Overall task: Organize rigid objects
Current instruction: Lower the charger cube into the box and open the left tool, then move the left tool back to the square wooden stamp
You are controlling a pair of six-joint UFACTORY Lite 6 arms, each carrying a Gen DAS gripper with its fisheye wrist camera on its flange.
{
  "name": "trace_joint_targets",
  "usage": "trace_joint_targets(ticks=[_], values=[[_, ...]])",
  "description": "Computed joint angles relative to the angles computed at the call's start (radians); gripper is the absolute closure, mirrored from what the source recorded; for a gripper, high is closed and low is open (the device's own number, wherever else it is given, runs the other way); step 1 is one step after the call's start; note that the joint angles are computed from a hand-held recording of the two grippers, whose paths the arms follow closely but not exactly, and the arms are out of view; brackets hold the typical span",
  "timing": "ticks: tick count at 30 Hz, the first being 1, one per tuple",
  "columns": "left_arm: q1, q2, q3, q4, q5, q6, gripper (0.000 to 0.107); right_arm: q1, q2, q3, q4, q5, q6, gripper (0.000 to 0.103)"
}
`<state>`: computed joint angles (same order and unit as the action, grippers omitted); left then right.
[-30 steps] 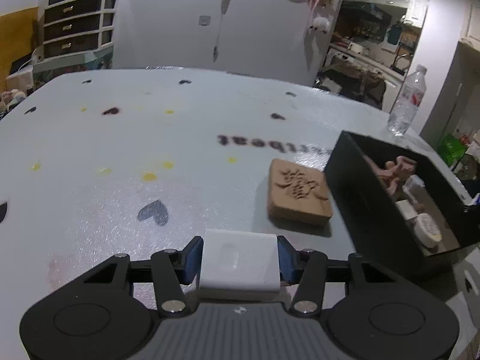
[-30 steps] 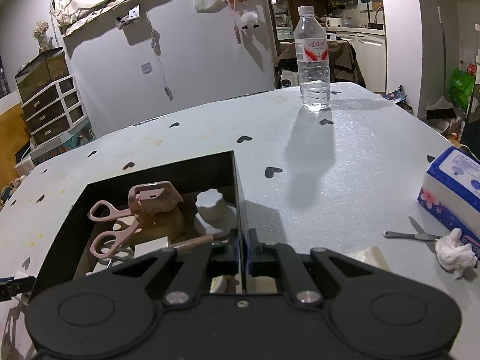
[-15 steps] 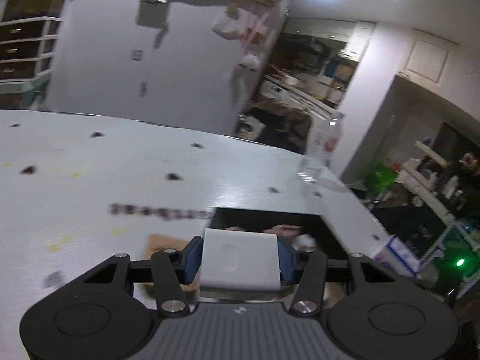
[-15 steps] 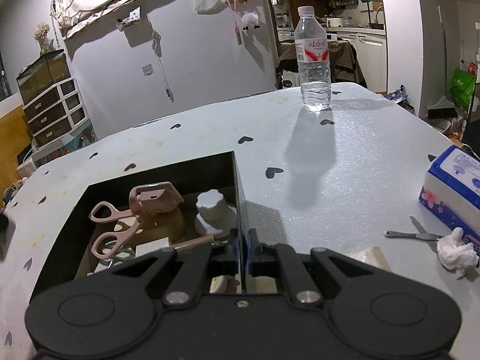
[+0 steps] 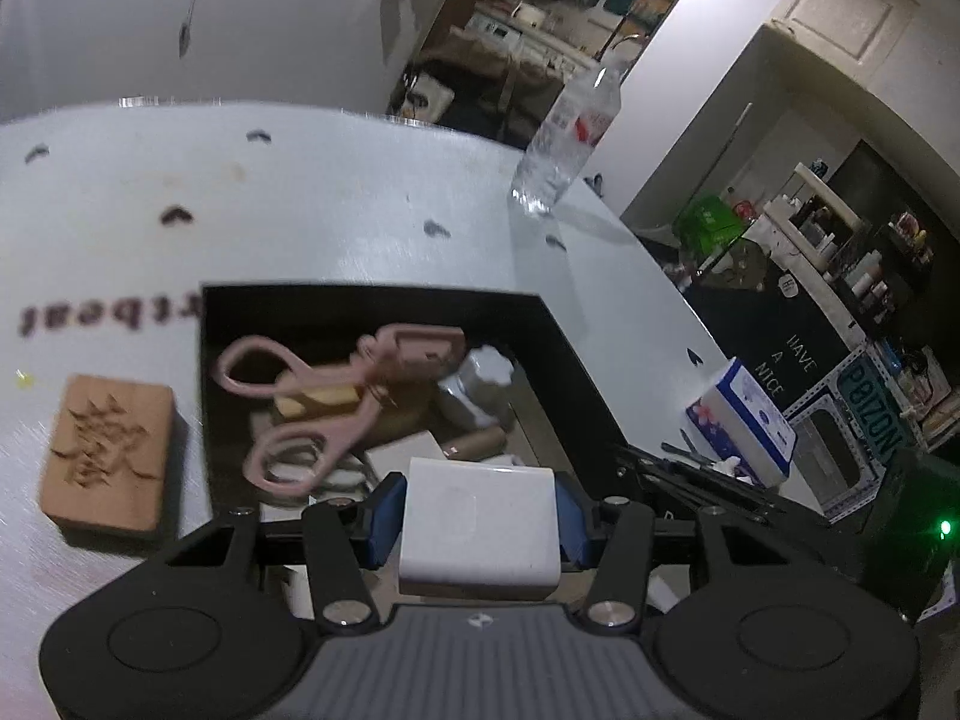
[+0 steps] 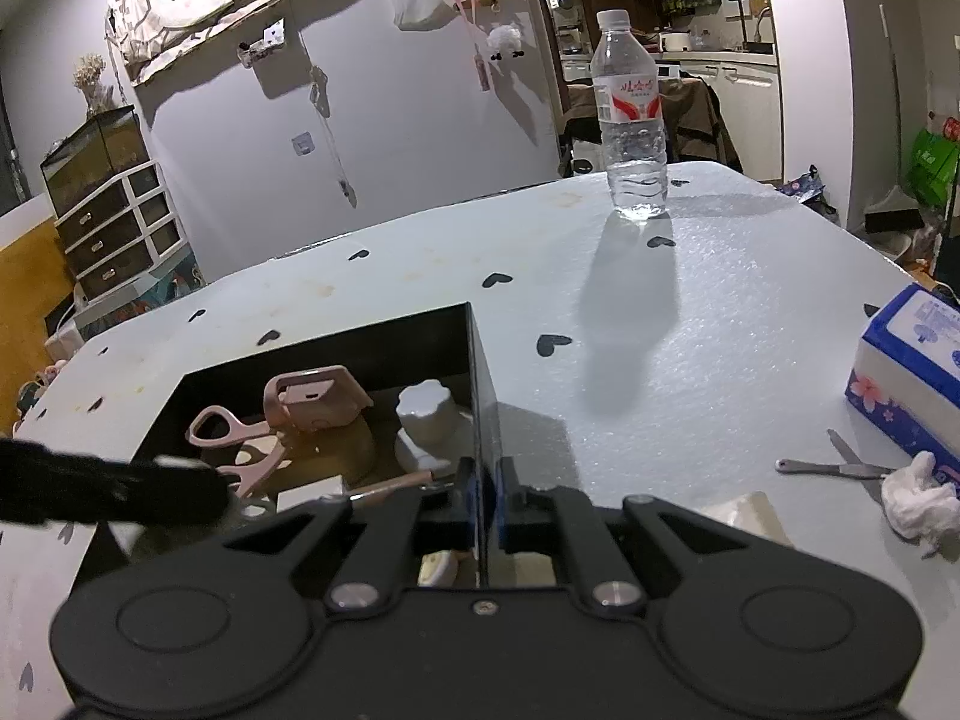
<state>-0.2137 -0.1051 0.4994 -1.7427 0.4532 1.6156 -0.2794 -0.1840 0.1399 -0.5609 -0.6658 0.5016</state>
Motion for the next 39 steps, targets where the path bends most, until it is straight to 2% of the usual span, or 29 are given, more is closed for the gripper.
trace_joint_targets(ticks=[9, 13, 30, 39], values=[[-0.029, 0.073, 0.028, -0.008, -0.045, -0.087, 0.054, -0.015, 0.014, 0.001, -0.02, -0.021, 0.008, 0.096], [-0.021, 0.036, 0.014, 0.023, -0.024, -0.094, 0.041, -0.014, 0.013, 0.0, -0.018, -0.02, 0.006, 0.096], [0.004, -0.106, -0.051, 0.188, -0.024, -0.189, 0.034, -0.021, 0.022, 0.005, -0.024, -0.023, 0.006, 0.096], [0.012, -0.247, -0.106, 0.334, -0.018, -0.292, 0.015, -0.019, 0.023, 0.006, -0.021, -0.022, 0.003, 0.096]])
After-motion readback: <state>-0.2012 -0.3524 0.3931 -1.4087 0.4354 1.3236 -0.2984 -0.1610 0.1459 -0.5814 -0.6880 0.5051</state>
